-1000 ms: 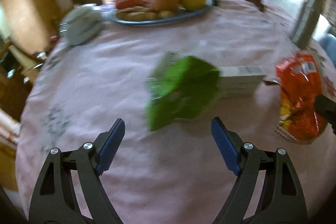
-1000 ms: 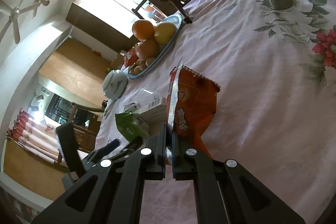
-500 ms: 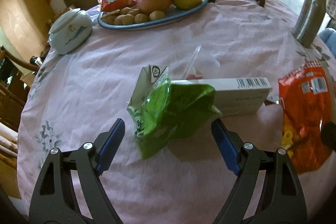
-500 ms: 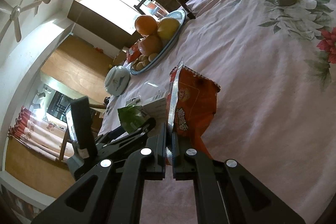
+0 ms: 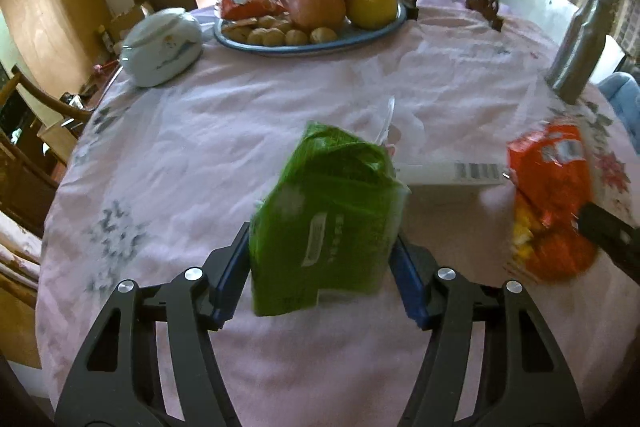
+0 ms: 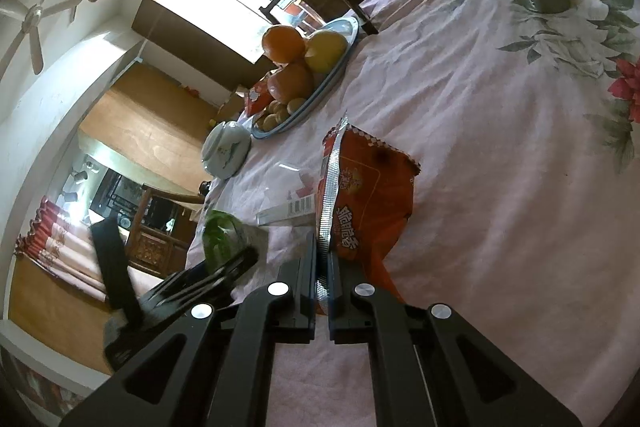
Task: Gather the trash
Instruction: 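Grasp the orange snack bag with the right tool while the left tool grasps the green carton, then carry the snack bag and green carton to the orange basket and open both tools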
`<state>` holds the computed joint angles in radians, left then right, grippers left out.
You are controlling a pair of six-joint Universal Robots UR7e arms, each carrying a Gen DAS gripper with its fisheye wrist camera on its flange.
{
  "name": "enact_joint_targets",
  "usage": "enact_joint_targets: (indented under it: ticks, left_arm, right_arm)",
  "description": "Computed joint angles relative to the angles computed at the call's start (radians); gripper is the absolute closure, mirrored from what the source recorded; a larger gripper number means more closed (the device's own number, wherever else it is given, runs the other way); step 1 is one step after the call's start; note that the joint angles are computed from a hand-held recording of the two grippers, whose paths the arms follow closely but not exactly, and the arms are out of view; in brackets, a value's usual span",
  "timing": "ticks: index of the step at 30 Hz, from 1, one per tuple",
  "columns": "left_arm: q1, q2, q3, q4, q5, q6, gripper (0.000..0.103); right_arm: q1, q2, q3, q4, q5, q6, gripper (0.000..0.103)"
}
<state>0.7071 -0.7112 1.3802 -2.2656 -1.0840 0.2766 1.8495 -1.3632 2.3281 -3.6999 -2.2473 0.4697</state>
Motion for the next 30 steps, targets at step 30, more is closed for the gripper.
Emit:
enact_joint_targets:
  ticks: [30]
  left_arm:
    - [0.048, -0.519, 0.410, -0.063, 0.041, -0.071, 0.040]
  right_arm:
    - [0.266, 0.253, -0.088, 0.003, -0.120, -0.007, 0.098]
